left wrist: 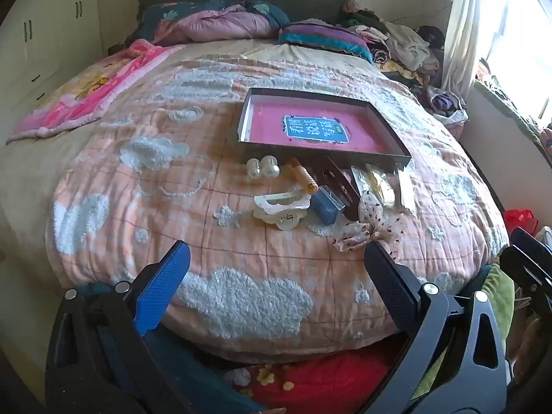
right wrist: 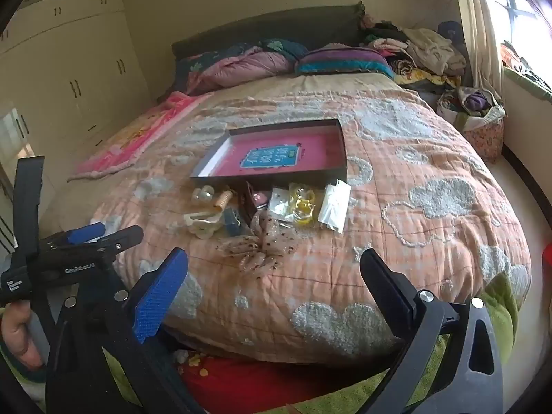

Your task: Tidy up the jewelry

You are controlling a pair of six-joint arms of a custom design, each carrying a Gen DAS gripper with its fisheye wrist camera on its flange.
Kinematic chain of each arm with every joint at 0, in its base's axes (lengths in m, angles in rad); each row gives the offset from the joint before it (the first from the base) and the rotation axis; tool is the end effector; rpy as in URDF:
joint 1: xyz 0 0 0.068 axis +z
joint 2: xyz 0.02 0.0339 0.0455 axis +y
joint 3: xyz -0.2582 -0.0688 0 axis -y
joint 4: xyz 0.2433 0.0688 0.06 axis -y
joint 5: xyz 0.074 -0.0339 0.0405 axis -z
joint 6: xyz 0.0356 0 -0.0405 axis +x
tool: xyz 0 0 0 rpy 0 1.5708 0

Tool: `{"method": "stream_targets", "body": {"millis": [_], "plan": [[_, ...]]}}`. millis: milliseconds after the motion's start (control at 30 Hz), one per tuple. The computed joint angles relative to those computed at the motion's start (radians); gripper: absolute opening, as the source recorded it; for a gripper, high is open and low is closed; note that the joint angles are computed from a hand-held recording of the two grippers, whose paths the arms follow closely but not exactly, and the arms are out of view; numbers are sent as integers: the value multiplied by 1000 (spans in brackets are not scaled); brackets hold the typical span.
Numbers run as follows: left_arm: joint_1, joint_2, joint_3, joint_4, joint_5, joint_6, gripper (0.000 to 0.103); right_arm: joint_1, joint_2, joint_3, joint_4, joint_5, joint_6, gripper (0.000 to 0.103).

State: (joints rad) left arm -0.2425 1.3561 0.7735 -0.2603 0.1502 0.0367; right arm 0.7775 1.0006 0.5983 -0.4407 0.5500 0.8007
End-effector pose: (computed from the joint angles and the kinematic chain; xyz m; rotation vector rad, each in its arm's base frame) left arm 0.2645 -0.0709 0.2005 0.4052 2.3854 -0.2756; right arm 0.1537 0.1252 0.2129 0.2682 2.2499 0.1612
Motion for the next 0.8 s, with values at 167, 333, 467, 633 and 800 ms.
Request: {"method": "stream_targets", "body": {"millis": [167, 333, 467, 633, 800], "plan": [[8, 10, 11, -4, 8, -4, 94, -6, -32, -35, 25, -3, -13, 99], [4, -35, 10, -17, -7, 8, 94, 40, -5, 23, -25, 25, 29, 99], [-13, -55, 8, -26, -28, 4, 94, 36, -2, 35, -32, 17, 25, 99], [-12, -60, 3, -23, -27, 4, 94, 50, -30, 10, -22, 23, 29, 99], [-11, -84, 1, -36, -22, 0, 94, 51, -34, 9, -23, 24, 31, 99]]}}
